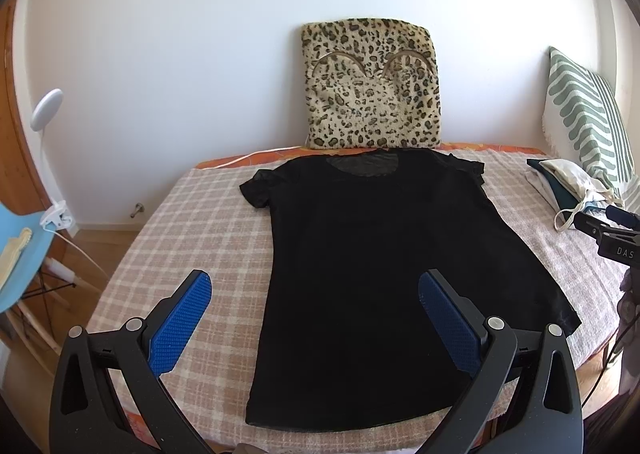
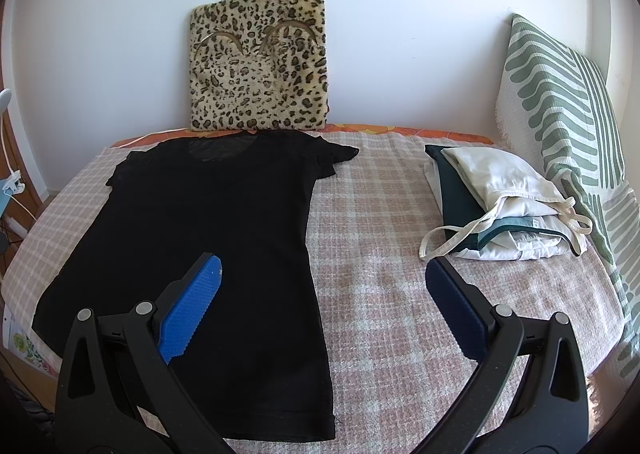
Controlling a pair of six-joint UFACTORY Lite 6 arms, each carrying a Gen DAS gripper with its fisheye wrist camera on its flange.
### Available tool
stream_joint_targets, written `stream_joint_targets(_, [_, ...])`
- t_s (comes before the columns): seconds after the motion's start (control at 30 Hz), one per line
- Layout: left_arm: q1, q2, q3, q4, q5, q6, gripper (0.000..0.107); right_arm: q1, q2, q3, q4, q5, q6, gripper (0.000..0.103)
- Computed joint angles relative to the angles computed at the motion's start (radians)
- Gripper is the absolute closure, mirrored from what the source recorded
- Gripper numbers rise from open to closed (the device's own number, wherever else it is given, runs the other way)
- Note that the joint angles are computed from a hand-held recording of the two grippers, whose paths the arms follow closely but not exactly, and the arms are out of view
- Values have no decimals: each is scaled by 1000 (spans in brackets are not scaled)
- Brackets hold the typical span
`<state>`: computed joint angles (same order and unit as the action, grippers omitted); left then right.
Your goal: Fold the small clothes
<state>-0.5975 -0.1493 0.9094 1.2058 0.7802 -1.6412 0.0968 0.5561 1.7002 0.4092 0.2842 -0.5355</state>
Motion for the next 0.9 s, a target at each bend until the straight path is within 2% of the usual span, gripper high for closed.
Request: stream_joint_targets(0.9, [0, 14, -5, 4, -4, -20, 4, 4, -16, -14, 11, -9, -14, 0])
